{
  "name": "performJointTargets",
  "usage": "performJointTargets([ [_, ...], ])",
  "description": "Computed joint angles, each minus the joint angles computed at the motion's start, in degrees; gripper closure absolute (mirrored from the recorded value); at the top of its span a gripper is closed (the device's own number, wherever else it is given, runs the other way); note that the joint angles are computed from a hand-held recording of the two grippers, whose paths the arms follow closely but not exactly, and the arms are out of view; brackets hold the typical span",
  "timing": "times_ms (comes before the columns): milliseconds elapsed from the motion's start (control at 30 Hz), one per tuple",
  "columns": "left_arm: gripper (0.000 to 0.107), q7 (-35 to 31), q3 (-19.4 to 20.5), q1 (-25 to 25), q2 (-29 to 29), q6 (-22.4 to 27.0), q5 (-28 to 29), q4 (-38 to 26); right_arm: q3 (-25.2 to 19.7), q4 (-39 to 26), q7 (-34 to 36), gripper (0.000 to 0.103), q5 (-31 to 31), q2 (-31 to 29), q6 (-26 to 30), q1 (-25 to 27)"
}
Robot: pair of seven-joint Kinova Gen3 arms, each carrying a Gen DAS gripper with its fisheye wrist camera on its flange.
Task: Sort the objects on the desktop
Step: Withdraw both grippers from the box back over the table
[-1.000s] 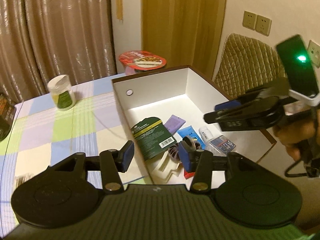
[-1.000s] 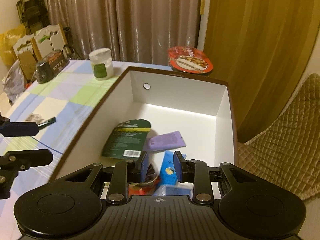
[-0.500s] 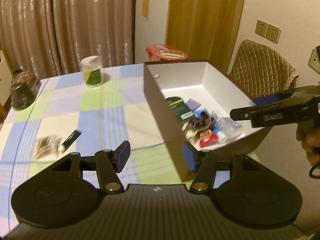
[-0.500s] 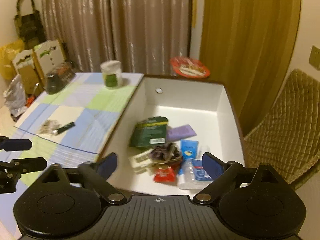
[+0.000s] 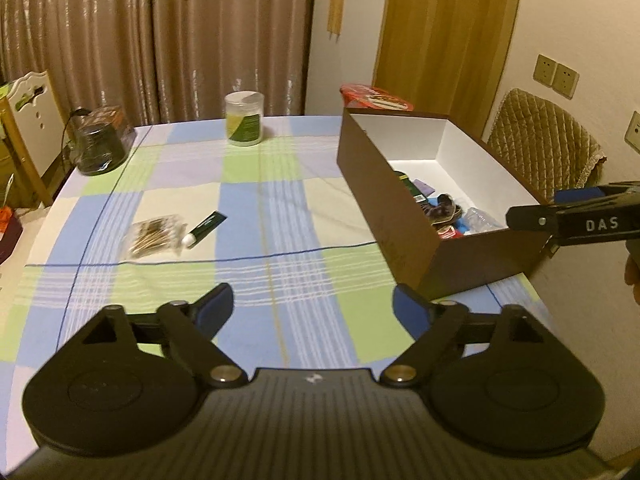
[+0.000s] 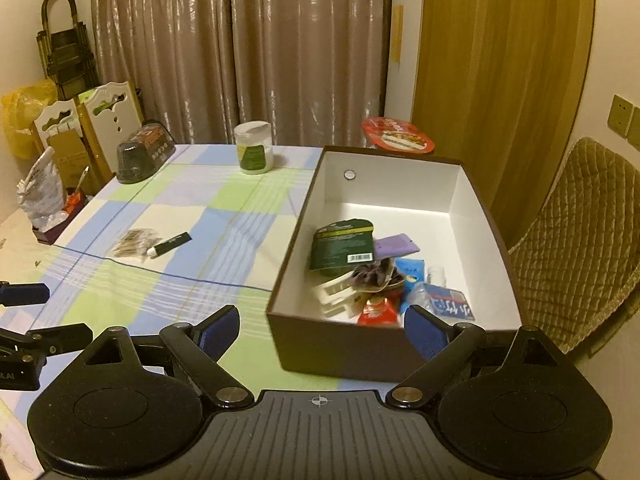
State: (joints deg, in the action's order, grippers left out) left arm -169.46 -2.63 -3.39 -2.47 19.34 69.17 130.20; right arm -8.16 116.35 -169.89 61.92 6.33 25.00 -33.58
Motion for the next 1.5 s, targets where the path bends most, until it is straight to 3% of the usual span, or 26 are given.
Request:
performJointTargets([
  [100, 0.010, -1.00, -0.87, -0.61, -0.79, 0.15, 0.33, 1.05, -0.69, 0.48, -2.07, 0.011, 0.77, -0.44, 0.59, -1.01],
  [467, 0.006, 0.53, -4.32, -3.18, -2.71, 0.78, -4.11, 2.26, -2.06, -0.64, -3.95, 0.011, 2.17, 1.03, -0.23, -3.76],
  [967, 0.006, 3.50, -8.26, -6.81, -3.38, 2.63, -9.30, 2.61, 0.16, -5.12, 4.95, 0.011, -3.62, 5.06, -2.06, -8.43],
  [1500, 0.006, -2.39, -10.61, -13.31, -2.14, 7.28, -8.58, 2.50, 2.28, -9.63, 8.29, 0.011, -8.12, 8.66, 1.69, -14.85],
])
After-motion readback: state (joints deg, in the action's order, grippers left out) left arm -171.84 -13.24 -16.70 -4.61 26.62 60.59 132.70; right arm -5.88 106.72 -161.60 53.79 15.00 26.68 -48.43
